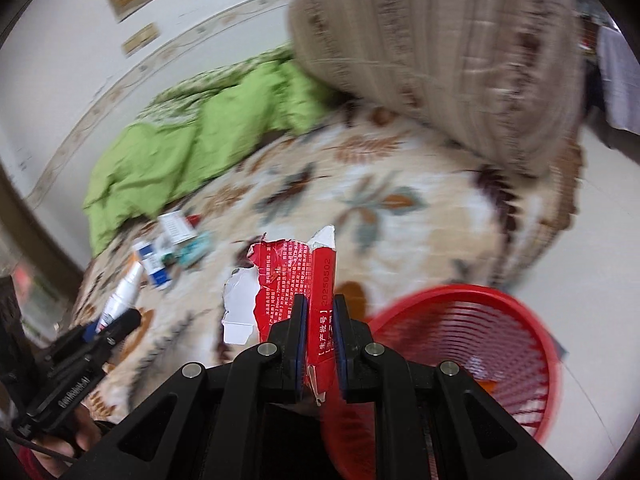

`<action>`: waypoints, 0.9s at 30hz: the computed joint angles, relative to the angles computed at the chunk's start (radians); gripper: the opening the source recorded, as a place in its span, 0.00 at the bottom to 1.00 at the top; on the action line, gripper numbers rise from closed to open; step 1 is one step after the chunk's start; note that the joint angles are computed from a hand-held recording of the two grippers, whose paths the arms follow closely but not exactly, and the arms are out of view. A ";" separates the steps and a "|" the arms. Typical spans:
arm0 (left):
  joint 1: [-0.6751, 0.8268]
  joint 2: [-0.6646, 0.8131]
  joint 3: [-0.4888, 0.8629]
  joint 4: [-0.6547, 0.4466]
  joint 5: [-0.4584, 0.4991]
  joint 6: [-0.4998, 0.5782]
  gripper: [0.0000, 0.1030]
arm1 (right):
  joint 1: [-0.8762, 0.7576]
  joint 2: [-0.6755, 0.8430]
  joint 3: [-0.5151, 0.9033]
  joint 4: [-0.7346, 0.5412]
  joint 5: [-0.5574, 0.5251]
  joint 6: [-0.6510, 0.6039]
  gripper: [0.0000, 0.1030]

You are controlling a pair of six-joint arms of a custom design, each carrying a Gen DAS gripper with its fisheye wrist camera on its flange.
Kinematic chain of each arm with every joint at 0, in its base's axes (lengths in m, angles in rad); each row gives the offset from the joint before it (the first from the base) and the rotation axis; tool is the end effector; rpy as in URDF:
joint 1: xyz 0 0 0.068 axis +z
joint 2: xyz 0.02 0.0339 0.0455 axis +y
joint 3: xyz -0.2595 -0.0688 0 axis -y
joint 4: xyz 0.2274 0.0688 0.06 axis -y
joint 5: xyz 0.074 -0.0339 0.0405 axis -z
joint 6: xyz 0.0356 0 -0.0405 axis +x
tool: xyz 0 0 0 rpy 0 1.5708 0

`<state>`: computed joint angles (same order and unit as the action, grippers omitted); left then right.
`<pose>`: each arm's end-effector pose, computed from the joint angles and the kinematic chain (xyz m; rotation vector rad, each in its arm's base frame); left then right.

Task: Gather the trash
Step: 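Drop the red wrapper from the right tool while the left tool drops the white bottle into the red basket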

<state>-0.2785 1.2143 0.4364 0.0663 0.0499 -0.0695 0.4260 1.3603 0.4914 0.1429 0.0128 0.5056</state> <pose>0.2077 -0.0612 0.1683 0.2652 2.2774 -0.2382 0.2191 0.0989 0.1596 0.0999 2.3392 0.4592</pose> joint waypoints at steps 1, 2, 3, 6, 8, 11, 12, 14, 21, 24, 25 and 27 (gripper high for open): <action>-0.038 0.031 0.025 -0.001 0.005 -0.013 0.28 | -0.026 -0.028 -0.021 -0.015 0.002 -0.011 0.12; -0.066 0.057 0.045 -0.001 0.009 -0.023 0.28 | -0.051 -0.051 -0.039 -0.029 0.003 -0.024 0.12; -0.100 0.091 0.068 0.001 0.014 -0.036 0.28 | -0.075 -0.071 -0.058 -0.038 0.002 -0.036 0.12; -0.183 0.200 0.135 0.005 0.035 -0.073 0.28 | -0.142 -0.103 -0.105 -0.055 -0.005 -0.067 0.12; -0.221 0.278 0.187 -0.001 0.067 -0.097 0.28 | -0.175 -0.106 -0.128 -0.061 -0.005 -0.079 0.12; -0.272 0.382 0.258 -0.013 0.107 -0.108 0.28 | -0.226 -0.090 -0.146 -0.066 -0.013 -0.097 0.15; -0.288 0.405 0.273 -0.013 0.106 -0.110 0.28 | -0.240 -0.085 -0.151 -0.068 -0.016 -0.099 0.15; -0.310 0.437 0.299 -0.014 0.106 -0.110 0.39 | -0.260 -0.078 -0.156 -0.079 -0.008 -0.102 0.18; -0.293 0.380 0.262 -0.003 0.096 -0.111 0.54 | -0.301 -0.119 -0.169 -0.089 -0.015 -0.114 0.26; -0.244 0.329 0.221 -0.010 0.087 -0.106 0.54 | -0.286 -0.115 -0.150 -0.086 -0.019 -0.101 0.26; -0.230 0.315 0.211 -0.012 0.085 -0.105 0.54 | -0.272 -0.110 -0.146 -0.078 -0.016 -0.091 0.26; -0.188 0.286 0.186 -0.018 0.082 -0.101 0.54 | -0.239 -0.094 -0.128 -0.068 -0.018 -0.073 0.27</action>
<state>-0.4665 1.5001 0.6224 0.0486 0.1318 -0.1704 0.1867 1.2665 0.3634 0.0745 -0.0056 0.4329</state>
